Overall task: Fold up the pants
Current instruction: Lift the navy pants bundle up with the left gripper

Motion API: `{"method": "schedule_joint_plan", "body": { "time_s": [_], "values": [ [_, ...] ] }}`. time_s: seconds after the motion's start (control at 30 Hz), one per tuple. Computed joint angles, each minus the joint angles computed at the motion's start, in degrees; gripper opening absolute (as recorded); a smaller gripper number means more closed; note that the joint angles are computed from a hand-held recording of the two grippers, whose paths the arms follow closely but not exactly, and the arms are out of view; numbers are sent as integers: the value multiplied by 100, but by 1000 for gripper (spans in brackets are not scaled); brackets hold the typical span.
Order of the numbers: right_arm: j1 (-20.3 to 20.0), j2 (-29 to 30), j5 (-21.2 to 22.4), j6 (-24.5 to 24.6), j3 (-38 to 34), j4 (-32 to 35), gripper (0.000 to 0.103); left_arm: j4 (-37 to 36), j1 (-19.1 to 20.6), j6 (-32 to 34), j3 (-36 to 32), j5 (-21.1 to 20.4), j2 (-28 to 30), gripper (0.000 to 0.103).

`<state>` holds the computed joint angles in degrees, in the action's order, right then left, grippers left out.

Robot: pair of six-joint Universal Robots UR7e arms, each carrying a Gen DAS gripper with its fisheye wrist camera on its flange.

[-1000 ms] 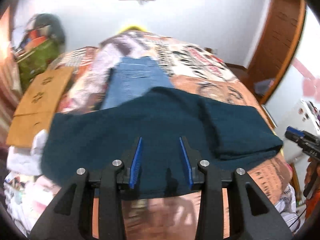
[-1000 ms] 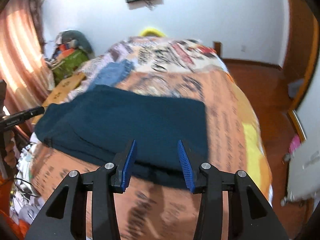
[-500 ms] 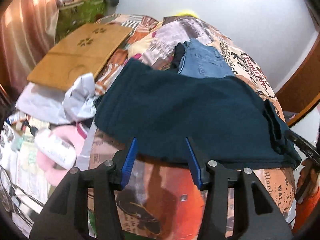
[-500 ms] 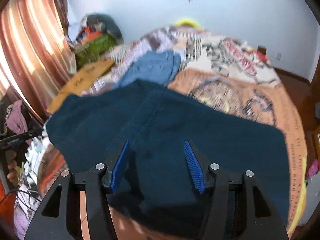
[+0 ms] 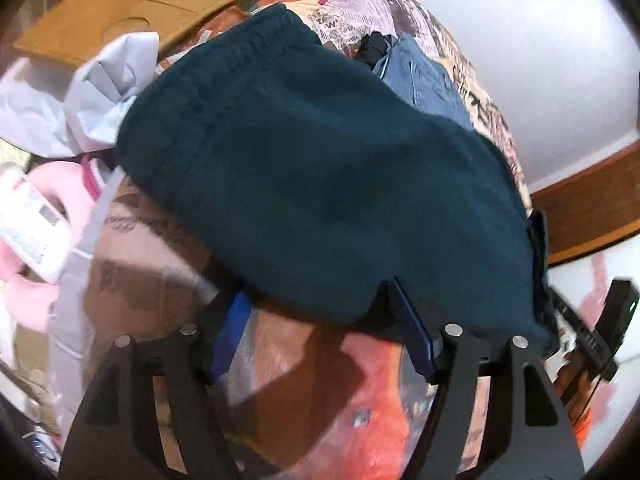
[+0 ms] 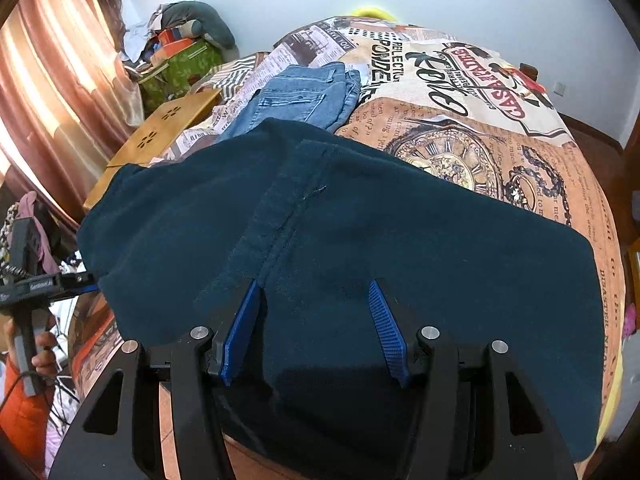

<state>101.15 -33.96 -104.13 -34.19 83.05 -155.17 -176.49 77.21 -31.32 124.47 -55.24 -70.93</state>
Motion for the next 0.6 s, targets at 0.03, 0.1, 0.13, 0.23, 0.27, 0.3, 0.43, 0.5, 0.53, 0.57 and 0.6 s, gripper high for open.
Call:
{"method": "schedule_joint_plan", "body": {
  "time_s": [0.03, 0.1, 0.13, 0.23, 0.27, 0.3, 0.43, 0.5, 0.53, 0.57, 0.6],
  "values": [
    [0, 2, -3, -2, -3, 3, 53, -78, 61, 26, -69, -110, 39, 70],
    [7, 7, -18, 2, -10, 15, 53, -190, 166, 48, -190, -231, 121, 70],
    [8, 9, -20, 2, -12, 17, 53, -250, 222, 34, -284, -284, 189, 70],
    [3, 8, -1, 12, -4, 4, 53, -207, 292, -90, -507, -246, 329, 70],
    [6, 12, 0, 19, -10, 8, 53, -150, 266, -106, -554, -115, 358, 70],
    [8, 14, -2, 20, -12, 12, 53, -59, 224, -104, -613, 46, 397, 70],
    [1, 19, 27, 19, -21, 31, 53, 473, -48, -28, -863, 1031, 621, 45],
    [-2, 20, 41, 23, -22, 30, 53, 593, -207, 74, -912, 1434, 688, 32],
    [-2, 20, 41, 23, -22, 30, 53, 593, -319, 170, -921, 1687, 710, 26],
    [-6, 22, 49, 16, -24, 26, 53, 595, -407, 240, -925, 1874, 718, 24],
    [-8, 16, 58, 16, -12, 19, 53, 604, -533, 320, -931, 2104, 719, 22]
  ]
}}
